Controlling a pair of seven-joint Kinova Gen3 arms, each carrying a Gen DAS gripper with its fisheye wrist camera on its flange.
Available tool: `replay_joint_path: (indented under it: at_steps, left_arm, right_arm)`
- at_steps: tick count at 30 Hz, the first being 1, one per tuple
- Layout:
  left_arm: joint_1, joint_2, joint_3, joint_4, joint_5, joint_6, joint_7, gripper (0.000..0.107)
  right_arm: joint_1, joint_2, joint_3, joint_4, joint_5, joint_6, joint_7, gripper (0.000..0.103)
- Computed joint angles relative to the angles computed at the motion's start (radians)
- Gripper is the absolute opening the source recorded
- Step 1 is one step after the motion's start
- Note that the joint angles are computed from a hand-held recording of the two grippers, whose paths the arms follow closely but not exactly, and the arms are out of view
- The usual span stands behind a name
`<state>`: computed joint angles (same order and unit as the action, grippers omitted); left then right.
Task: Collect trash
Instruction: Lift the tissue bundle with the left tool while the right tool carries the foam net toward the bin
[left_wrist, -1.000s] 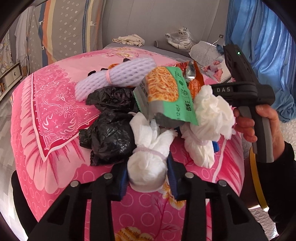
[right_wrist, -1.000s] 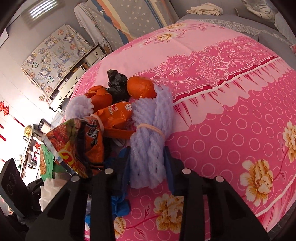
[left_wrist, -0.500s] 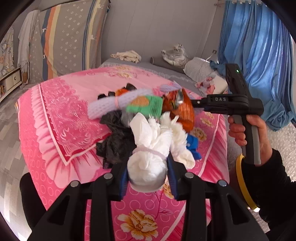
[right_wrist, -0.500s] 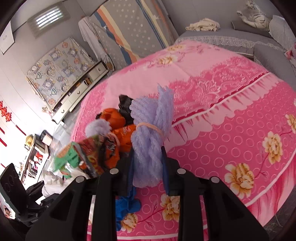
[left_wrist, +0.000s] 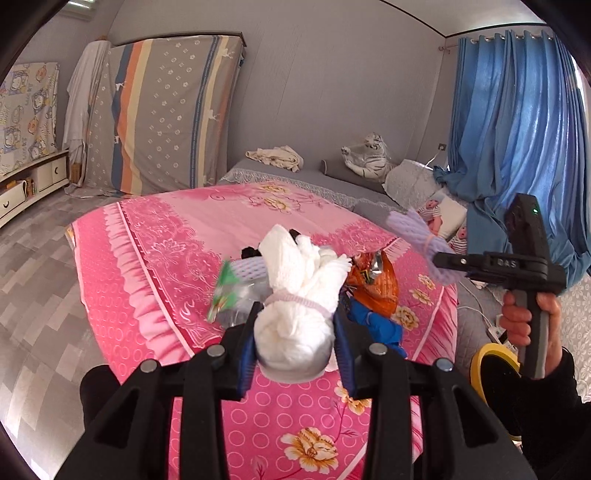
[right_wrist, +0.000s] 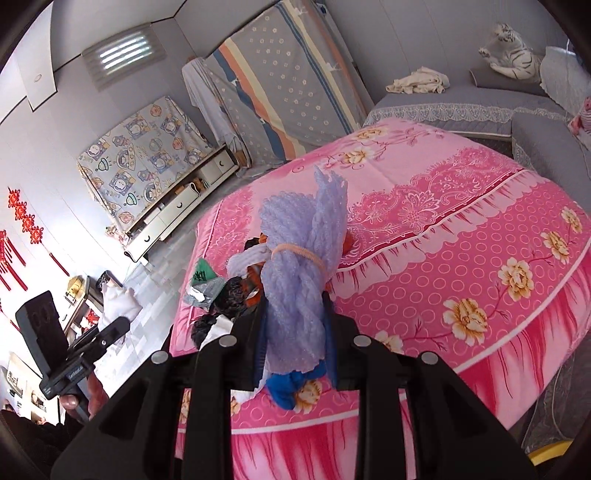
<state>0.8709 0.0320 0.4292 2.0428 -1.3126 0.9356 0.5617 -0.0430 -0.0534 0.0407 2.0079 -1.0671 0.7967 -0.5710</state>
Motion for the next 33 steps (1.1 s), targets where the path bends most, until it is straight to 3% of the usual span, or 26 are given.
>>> replay_joint_path:
  at_steps: [14,22,29,33]
  left_arm:
    - [0.042,0.011,0.025,-0.048,0.011,0.077,-0.067,0.034]
    - [0.054,0.041,0.002,-0.105,0.022,0.040,-0.160,0.034]
    - [0.056,0.088,-0.039,-0.178,0.016,-0.075,-0.282,0.034]
    - [0.050,0.123,-0.073,-0.237,0.028,-0.194,-0.385,0.034]
  right_arm:
    - [-0.001,-0.150,0.097,0.106,-0.034,0.026,0.059,0.024]
    - [0.013,-0.212,0.161,0.149,-0.020,0.032,0.067,0.024]
    - [0.037,-0.308,0.220,0.215,0.036,-0.006,0.016,0.024]
    - [0.050,-0.373,0.263,0.240,0.103,-0.036,-0.044,0.024]
